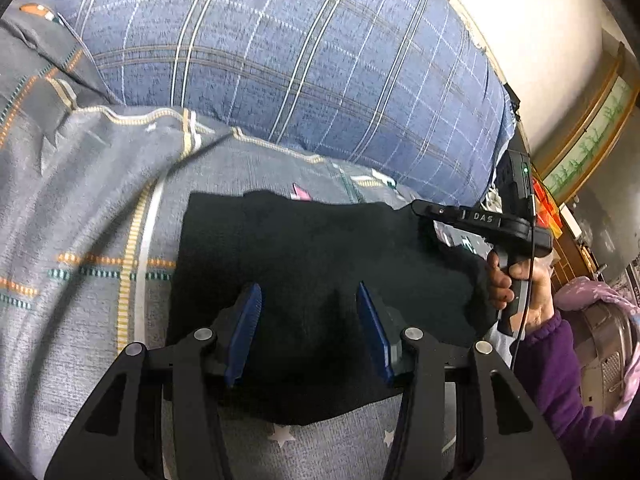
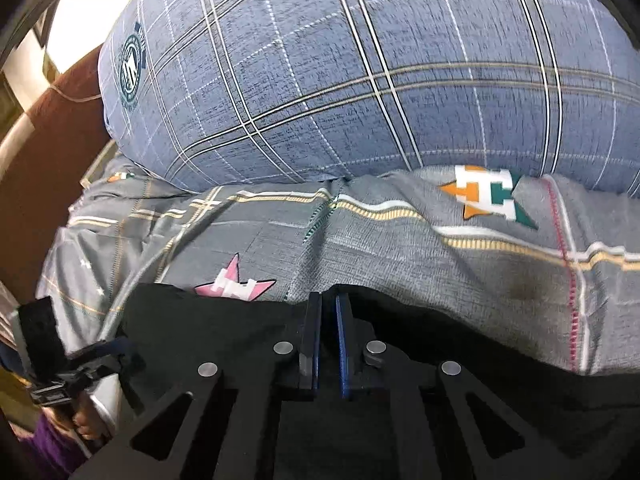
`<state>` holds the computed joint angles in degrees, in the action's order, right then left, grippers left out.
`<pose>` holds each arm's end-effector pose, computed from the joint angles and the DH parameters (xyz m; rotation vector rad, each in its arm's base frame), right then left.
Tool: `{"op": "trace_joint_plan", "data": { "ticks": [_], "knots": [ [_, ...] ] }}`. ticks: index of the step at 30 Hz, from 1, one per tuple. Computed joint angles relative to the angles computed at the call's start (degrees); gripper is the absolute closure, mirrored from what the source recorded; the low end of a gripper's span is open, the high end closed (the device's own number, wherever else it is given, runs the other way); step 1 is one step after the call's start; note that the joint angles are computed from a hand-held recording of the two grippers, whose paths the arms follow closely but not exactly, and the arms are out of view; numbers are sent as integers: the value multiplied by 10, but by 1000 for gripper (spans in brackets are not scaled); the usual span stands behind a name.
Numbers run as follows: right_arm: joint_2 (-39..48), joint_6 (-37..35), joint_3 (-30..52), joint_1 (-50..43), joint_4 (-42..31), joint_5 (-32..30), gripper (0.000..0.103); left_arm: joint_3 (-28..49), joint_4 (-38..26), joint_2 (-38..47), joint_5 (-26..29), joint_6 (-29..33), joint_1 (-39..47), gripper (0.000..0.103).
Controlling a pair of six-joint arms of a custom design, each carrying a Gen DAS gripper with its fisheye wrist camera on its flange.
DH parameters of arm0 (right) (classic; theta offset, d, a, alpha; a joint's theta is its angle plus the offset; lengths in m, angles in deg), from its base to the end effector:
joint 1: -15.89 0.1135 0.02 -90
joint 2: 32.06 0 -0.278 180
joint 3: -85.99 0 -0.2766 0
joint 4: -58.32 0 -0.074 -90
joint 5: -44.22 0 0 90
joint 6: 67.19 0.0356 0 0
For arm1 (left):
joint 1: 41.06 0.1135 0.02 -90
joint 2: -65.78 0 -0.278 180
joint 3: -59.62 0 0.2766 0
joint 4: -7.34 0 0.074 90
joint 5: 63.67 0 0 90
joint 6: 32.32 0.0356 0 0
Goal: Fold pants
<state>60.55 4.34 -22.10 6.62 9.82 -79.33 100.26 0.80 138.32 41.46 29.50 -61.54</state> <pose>0.3271 -0.0335 0.1965 -0.3496 2.5631 0.6423 0.2368 -0.0984 0.1652 -0.0073 2.3236 -0.7420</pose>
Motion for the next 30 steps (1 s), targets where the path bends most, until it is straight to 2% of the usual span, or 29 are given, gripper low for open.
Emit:
{"op": "trace_joint_plan", "data": {
  "ticks": [4,7,10,14,16,18,21,24,25,28,30],
  "knots": [
    [-49,55,-44,24,87,52,99,-16,13,-32,-51,3,-15,55],
    [-53,82,-62,44,131,91,99,-12,12,-21,-54,-2,-11,55],
    [-23,109,-63,58,157,121,99,-6,7,2,-57,-14,-3,55],
    [19,124,-64,71,181,152,99,-1,-4,20,-102,-25,-7,54],
    [24,132,-61,74,183,159,98,8,-17,43,-130,-34,-9,44],
    [26,142,-66,73,192,162,98,2,-6,58,-117,-43,2,42],
    [13,157,-62,46,160,129,78,-5,-20,31,-139,-33,-7,42],
    [-69,159,-88,-11,132,63,71,-25,-15,-10,-147,-40,-11,42],
    [-103,149,-98,-36,117,39,64,-33,-17,-33,-160,-39,-18,42],
    [-205,105,-112,-156,57,-52,49,-57,-19,-97,-209,-23,-48,42],
    [-235,63,-108,-251,9,-121,47,-64,-21,-130,-247,-7,-77,41]
  ]
}}
